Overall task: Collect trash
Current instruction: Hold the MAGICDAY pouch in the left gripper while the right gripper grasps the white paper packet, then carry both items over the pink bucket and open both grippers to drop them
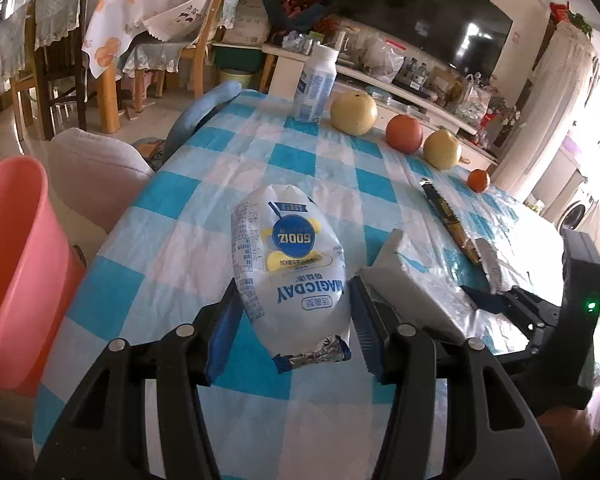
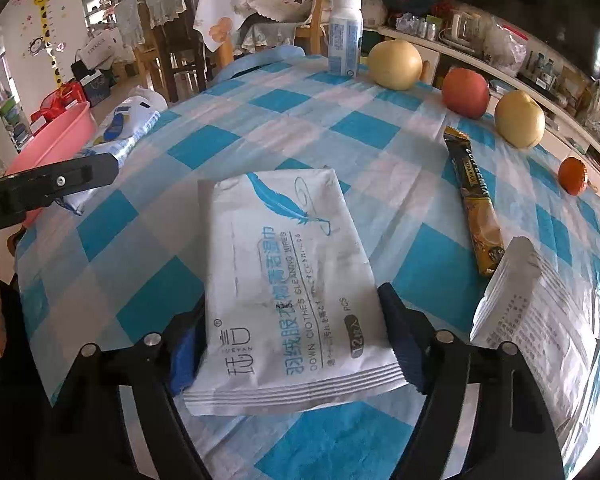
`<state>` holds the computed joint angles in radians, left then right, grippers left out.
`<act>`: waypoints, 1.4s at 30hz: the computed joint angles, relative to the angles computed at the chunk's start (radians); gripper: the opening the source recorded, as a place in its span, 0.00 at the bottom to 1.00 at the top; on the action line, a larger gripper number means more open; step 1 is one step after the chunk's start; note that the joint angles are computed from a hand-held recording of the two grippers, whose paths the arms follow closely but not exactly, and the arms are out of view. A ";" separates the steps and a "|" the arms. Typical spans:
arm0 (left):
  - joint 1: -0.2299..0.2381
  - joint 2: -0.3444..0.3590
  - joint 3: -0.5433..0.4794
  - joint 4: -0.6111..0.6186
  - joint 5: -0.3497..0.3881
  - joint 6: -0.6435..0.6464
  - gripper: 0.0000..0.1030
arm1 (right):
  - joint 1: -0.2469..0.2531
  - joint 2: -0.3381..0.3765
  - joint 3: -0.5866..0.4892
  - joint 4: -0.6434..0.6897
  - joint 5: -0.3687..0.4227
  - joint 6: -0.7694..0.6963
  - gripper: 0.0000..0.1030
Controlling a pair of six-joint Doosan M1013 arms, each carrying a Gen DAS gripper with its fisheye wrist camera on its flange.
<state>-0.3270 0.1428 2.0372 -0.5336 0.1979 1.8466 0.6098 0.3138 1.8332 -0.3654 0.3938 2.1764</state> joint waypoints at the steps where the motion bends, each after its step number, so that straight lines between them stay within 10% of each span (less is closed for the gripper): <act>1: 0.001 -0.004 0.004 -0.034 -0.003 0.035 0.53 | 0.001 -0.001 0.001 -0.005 -0.001 0.006 0.74; 19: 0.033 -0.102 0.060 -0.272 0.002 0.319 0.53 | 0.074 -0.029 0.024 -0.369 0.028 0.438 0.71; 42: 0.224 -0.195 0.113 0.367 -0.033 -0.230 0.53 | 0.173 -0.025 -0.117 -0.232 -0.013 0.321 0.72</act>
<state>-0.1031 -0.0521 2.1502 -0.1661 0.1646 1.6162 0.7830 0.2883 1.7157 -0.5969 0.3809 2.4971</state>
